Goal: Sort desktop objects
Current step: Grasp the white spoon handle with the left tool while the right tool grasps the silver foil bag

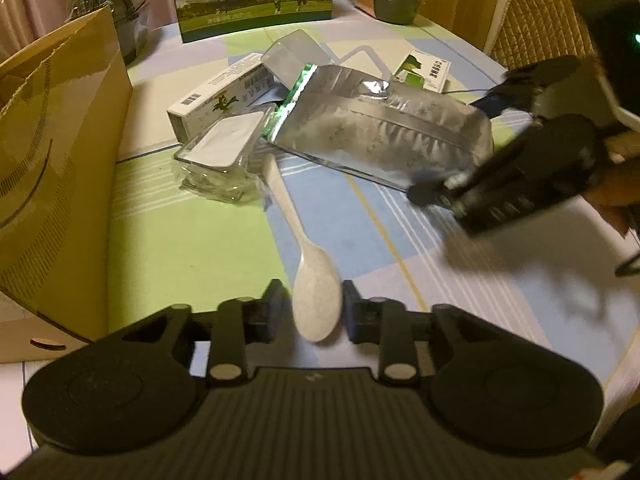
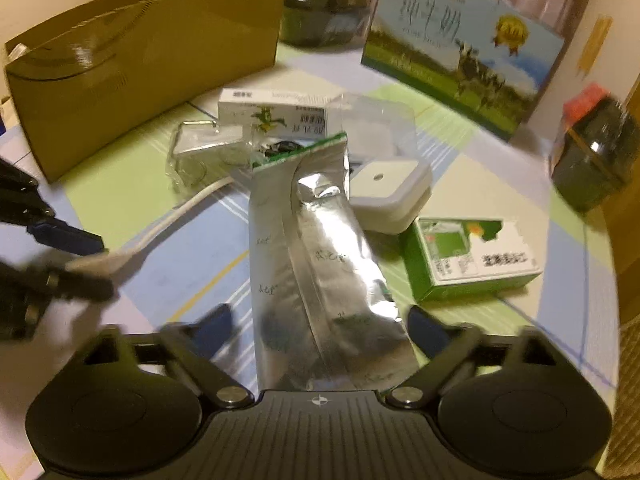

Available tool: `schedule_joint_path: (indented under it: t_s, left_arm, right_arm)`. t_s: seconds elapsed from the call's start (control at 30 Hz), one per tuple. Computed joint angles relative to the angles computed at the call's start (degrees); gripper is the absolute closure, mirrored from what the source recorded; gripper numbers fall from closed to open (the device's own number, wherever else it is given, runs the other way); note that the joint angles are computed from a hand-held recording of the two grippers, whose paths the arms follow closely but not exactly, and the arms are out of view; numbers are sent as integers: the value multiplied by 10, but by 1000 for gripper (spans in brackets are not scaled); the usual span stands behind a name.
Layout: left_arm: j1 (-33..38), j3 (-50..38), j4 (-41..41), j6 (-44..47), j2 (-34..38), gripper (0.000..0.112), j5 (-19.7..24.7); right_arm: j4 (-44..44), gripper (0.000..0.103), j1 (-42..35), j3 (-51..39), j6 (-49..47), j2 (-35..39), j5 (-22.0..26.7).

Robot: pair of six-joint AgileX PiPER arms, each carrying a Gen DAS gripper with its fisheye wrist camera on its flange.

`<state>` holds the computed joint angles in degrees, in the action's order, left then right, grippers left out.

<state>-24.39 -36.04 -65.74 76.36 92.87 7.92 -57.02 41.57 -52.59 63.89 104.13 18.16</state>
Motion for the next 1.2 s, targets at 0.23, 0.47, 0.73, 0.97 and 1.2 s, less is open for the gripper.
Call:
schedule_joint_path:
  t_s: [0.23,0.47,0.73,0.97,1.2]
  left_arm:
    - [1,8,-44,47,-4,80,2]
    - [8,9,73,-74,-22,73,25]
    - [-3,-29,145,-195,-3,58,39]
    - [-16,-35,302,-324,7,88,27]
    - [17,6,258,-209,-37,103,37]
  right_arm:
    - [85,47,12,31,-47,-51,9]
    - [220,53,37,119,-91,-160,47]
    - [99,33,87,189,102,-218,94]
    - [68,30,73,203,143,-218,67]
    - [58,30,69,197,156,-223,62]
